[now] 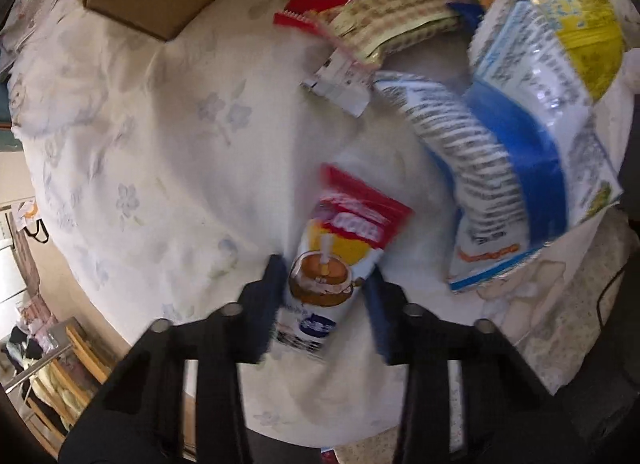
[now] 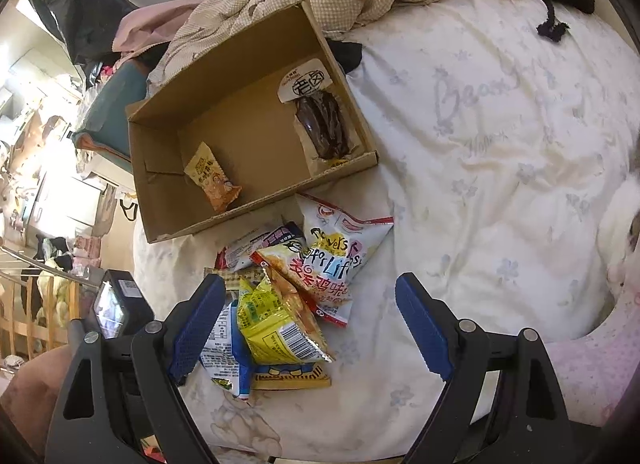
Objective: Organize snacks
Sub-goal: 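Grasp the red FOOD rice cake packet with left tool while right tool grasps the yellow chip bag, then lower both held packets into the box and open both tools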
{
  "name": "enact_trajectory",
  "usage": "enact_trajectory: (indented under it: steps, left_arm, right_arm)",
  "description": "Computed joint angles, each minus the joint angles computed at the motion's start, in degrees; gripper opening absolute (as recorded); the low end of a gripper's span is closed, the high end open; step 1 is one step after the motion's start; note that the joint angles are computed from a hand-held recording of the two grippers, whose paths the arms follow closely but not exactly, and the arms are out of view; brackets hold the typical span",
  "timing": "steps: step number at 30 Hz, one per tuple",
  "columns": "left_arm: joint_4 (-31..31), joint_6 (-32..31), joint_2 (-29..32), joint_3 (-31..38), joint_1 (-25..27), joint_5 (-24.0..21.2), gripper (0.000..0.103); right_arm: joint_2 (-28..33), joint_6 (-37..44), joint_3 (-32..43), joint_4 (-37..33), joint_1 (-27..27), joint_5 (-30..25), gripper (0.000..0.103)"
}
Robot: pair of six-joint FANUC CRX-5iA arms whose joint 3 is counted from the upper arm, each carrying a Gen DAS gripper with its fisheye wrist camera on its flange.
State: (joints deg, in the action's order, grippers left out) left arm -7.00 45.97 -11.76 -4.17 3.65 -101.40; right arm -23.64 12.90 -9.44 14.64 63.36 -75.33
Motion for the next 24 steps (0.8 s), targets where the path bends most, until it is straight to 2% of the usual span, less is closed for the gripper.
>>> enact_trajectory:
  steps: [3, 8, 14, 16, 21, 24]
  left_arm:
    - [1.88, 2.08, 0.40, 2.22, 0.89, -0.61, 0.029]
    - [10.03, 9.23, -0.77, 5.05, 7.27, -1.76, 0.029]
    - [21.33, 19.04, -5.45, 2.29, 17.36, -1.96, 0.028]
    - [24.09, 20.43, -6.84, 0.44, 20.38, -2.95, 0.029]
    - [24.52, 22.41, -11.26, -2.28, 22.41, -1.11, 0.029]
    - [25.12, 23.08, -10.30, -2.33, 22.29, 1.57, 0.029]
  right_arm:
    - [0.39, 0.85, 0.32, -0.81, -0.41, -0.01, 0.089]
    - [0.45, 2.71, 0.82, -5.14, -2.26, 1.23, 0.089]
    - [0.73, 4.58, 1.08, -16.46, -8.07, 3.11, 0.089]
    - [1.18, 5.07, 1.00, -19.44, -9.49, 3.53, 0.089]
    - [4.27, 8.91, 2.50, -26.86, -12.66, 4.46, 0.089]
    - [4.97, 10.12, 2.49, -30.14, -14.16, 6.48, 0.086]
